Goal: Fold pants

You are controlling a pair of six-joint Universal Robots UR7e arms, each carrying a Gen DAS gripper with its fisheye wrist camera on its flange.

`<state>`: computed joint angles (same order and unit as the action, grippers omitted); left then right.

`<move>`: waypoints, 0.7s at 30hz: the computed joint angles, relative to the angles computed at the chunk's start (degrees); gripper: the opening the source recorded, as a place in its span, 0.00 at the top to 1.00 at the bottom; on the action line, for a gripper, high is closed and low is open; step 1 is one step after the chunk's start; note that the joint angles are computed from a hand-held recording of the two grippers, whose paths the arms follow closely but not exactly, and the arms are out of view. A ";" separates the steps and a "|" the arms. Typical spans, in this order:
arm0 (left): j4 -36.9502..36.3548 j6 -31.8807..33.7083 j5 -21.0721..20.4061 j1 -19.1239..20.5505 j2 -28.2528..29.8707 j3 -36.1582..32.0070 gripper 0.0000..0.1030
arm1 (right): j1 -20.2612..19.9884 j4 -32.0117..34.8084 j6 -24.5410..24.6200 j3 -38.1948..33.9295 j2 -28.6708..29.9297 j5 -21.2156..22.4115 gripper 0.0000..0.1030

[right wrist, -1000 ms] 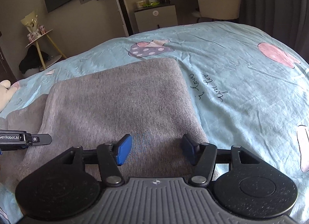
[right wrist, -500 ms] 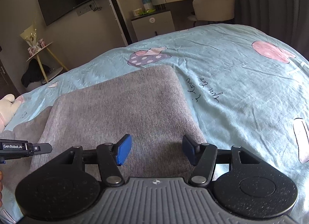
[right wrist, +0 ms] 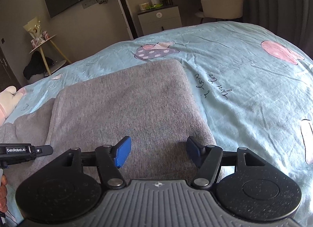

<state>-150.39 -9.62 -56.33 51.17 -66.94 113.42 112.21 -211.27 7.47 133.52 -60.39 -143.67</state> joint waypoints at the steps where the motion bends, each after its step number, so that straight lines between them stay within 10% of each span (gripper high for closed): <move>1: 0.18 -1.51 0.23 0.06 -0.78 -0.08 0.49 | -0.02 0.11 -0.08 -0.10 0.09 -0.10 0.37; 6: -2.98 -9.22 1.81 1.75 -8.36 0.92 0.10 | -0.34 -1.13 -0.16 0.04 0.38 0.38 0.34; 14: -1.10 -19.33 13.55 9.41 -15.78 -1.96 0.10 | -0.69 -2.56 -0.70 0.29 0.47 1.65 0.27; 21: -0.16 -22.27 6.82 16.13 -13.18 -6.63 0.14 | -0.62 -2.88 -1.01 0.06 0.86 1.46 0.25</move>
<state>-150.54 -31.89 -49.51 67.30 -80.12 106.78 111.58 -214.16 6.47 133.58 -59.53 -142.21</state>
